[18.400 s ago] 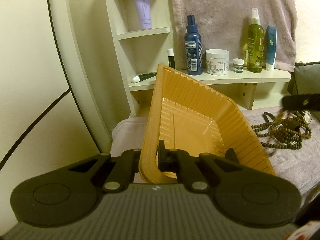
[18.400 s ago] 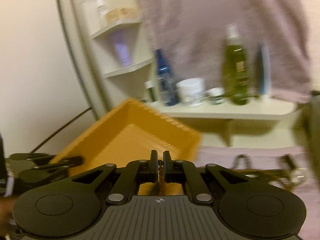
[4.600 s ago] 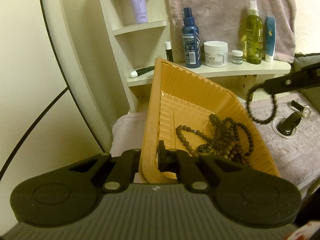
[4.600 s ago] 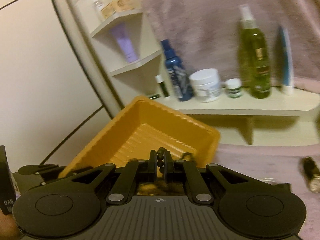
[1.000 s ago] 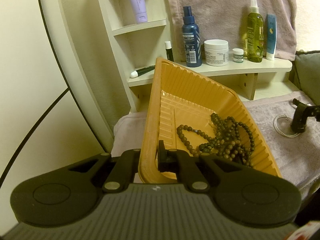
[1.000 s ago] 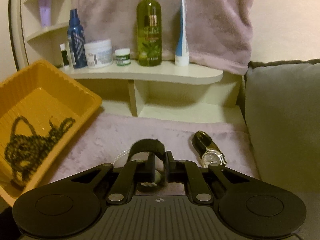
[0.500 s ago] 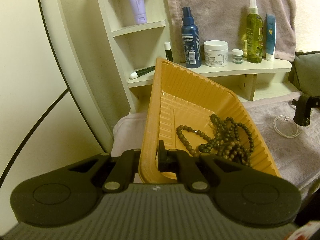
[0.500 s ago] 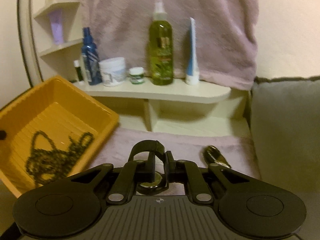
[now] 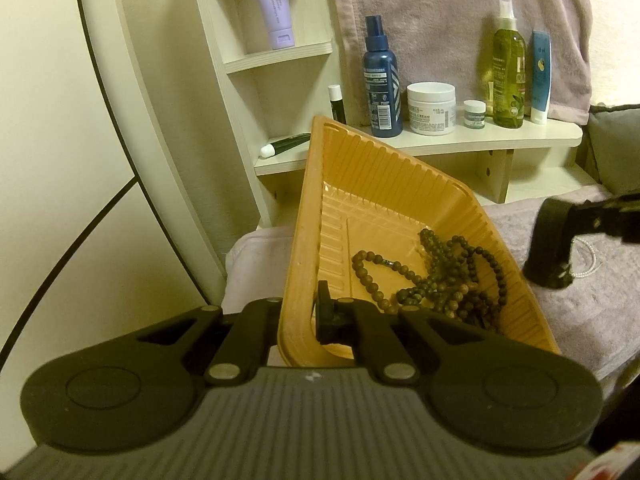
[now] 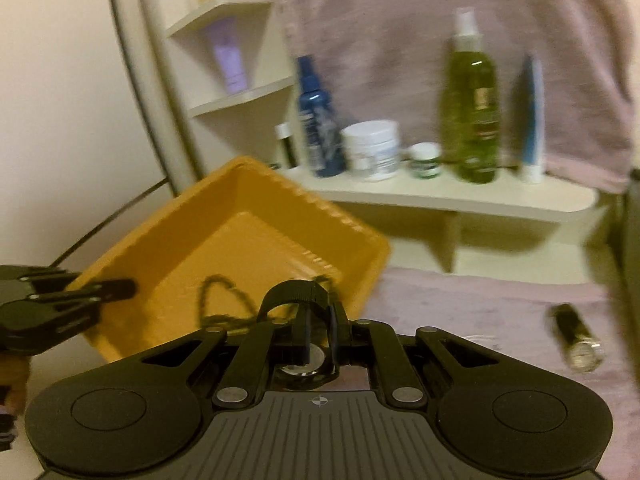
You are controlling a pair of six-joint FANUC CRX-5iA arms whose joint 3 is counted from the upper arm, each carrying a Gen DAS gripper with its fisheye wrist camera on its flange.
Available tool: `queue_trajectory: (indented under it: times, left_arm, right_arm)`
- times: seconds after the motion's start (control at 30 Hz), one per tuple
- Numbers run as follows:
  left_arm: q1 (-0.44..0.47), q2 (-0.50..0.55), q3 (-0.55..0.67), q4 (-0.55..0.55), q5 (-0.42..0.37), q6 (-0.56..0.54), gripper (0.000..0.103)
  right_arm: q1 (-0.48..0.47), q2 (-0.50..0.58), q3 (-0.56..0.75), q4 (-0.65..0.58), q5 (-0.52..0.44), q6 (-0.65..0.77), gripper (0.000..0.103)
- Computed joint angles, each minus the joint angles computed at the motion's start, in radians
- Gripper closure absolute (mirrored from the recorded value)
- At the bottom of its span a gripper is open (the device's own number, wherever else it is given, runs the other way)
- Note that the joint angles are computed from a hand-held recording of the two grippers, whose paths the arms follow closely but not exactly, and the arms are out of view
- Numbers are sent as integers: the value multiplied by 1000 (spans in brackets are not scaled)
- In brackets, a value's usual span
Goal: Organize jewelry
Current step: 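Lower the black band into the orange tray and open the right tool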
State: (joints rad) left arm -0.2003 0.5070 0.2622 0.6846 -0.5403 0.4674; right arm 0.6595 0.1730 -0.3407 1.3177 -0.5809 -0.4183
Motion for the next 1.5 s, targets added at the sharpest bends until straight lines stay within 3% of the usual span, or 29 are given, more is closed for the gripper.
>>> queue_trajectory:
  times: [0.3, 0.53, 0.83, 0.9, 0.93, 1.07, 1.5]
  left_arm:
    - [2, -1, 0, 8, -9, -9, 99]
    - [2, 0, 2, 11, -11, -9, 99]
    - [3, 4, 10, 1, -17, 4, 100]
    - [4, 6, 13, 0, -19, 6, 100]
    - [4, 6, 14, -2, -20, 8, 100]
    - [4, 9, 16, -1, -18, 9, 100]
    - [3, 8, 12, 0, -14, 5, 100]
  right_arm:
    - [-1, 71, 78, -42, 62, 56, 94]
    - [-8, 120, 143, -30, -19, 65, 94]
    - [-27, 186, 230, -142, -40, 169, 93]
    - [-27, 195, 248, -191, -32, 207, 91]
    - [-27, 197, 252, -210, -28, 221, 85]
    - [-38, 174, 200, -99, -11, 112, 52]
    - [5, 52, 25, -23, -134, -118, 50]
